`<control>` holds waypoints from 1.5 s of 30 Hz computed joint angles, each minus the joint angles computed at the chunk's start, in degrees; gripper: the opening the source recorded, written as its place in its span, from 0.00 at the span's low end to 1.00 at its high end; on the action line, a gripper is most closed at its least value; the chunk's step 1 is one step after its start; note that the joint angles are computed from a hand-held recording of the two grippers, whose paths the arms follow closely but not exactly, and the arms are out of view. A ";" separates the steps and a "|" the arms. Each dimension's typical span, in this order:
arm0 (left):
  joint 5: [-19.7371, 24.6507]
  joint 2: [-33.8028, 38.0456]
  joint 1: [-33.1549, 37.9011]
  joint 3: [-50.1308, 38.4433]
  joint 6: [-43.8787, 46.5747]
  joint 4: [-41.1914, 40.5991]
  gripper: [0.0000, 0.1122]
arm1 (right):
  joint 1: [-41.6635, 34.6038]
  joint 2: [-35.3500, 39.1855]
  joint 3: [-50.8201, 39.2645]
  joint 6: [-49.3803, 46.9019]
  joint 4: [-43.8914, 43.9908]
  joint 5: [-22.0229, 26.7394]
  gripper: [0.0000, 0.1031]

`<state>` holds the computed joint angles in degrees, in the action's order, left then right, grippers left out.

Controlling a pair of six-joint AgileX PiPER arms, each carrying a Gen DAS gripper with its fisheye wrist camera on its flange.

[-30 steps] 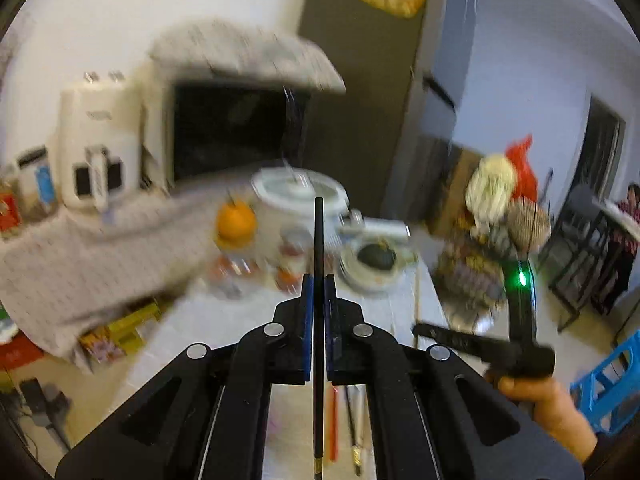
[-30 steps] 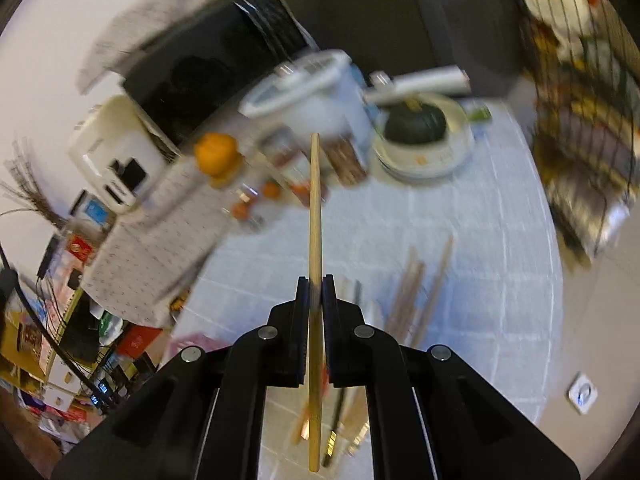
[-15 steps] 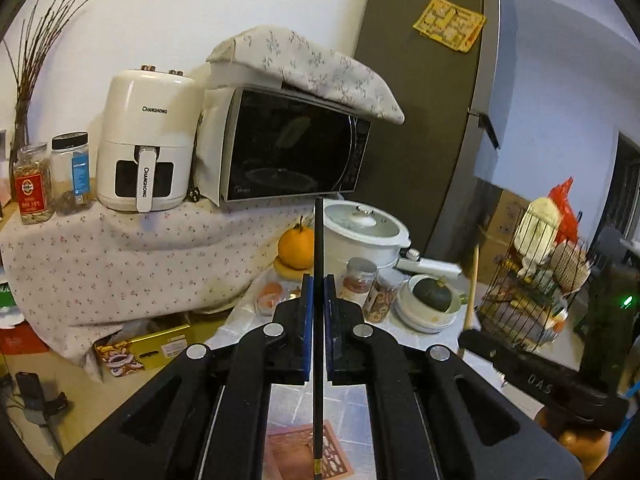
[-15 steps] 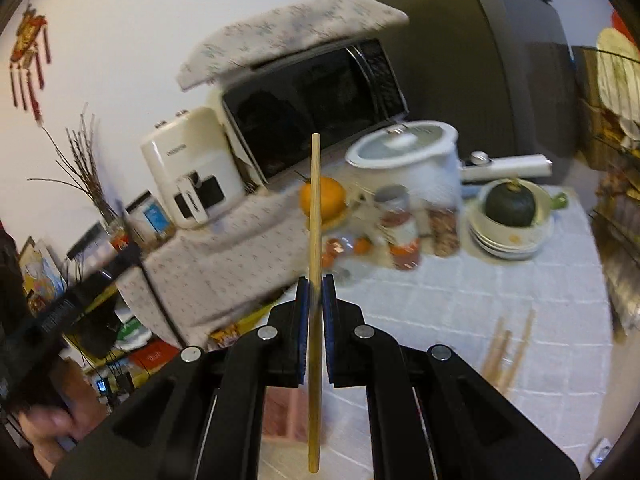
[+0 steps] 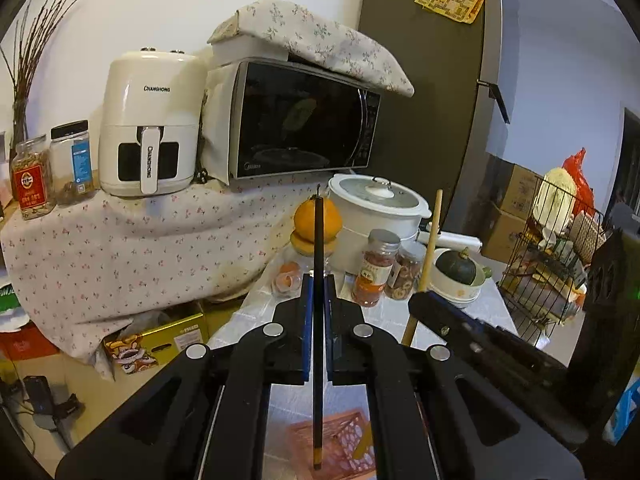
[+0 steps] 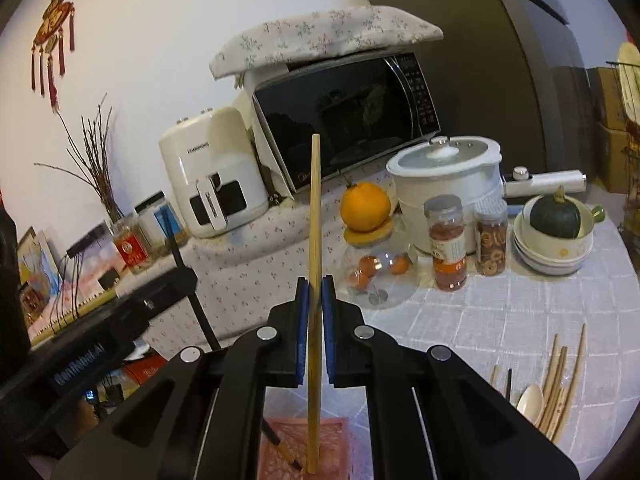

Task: Organize utensils
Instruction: 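Carry both chopsticks over the pink basket and open both grippers to drop them, then lower the left gripper to the utensils and grasp a bamboo chopstick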

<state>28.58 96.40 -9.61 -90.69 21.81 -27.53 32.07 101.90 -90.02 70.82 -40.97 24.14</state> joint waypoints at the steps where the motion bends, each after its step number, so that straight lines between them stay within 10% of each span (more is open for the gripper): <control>1: 0.40 0.22 0.01 -0.21 -0.28 0.39 0.03 | 0.31 0.10 0.76 0.98 -0.77 -0.02 0.07; 9: 7.76 2.64 0.89 -3.95 -2.33 1.23 0.05 | 1.02 0.68 3.62 -4.15 4.67 -1.48 0.11; 17: 14.87 2.46 3.74 -9.26 -4.59 -2.89 0.20 | -2.26 -3.74 5.00 -18.49 20.40 -0.14 0.37; 26: 18.89 -3.40 -3.71 -10.27 -11.32 7.02 0.34 | -15.66 -10.10 -5.96 -38.86 37.47 27.73 0.54; 31: 21.68 -3.91 -16.62 -7.48 -17.26 18.99 0.36 | -29.06 -15.79 5.88 -43.65 48.39 29.60 0.54; 45: 36.57 28.06 -22.07 -25.83 -29.16 19.89 0.28 | -39.82 -11.21 11.66 -48.57 62.14 37.44 0.43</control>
<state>65.15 124.46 -31.68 -116.52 -7.35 -7.64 -7.76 90.70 -78.37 22.25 21.18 61.58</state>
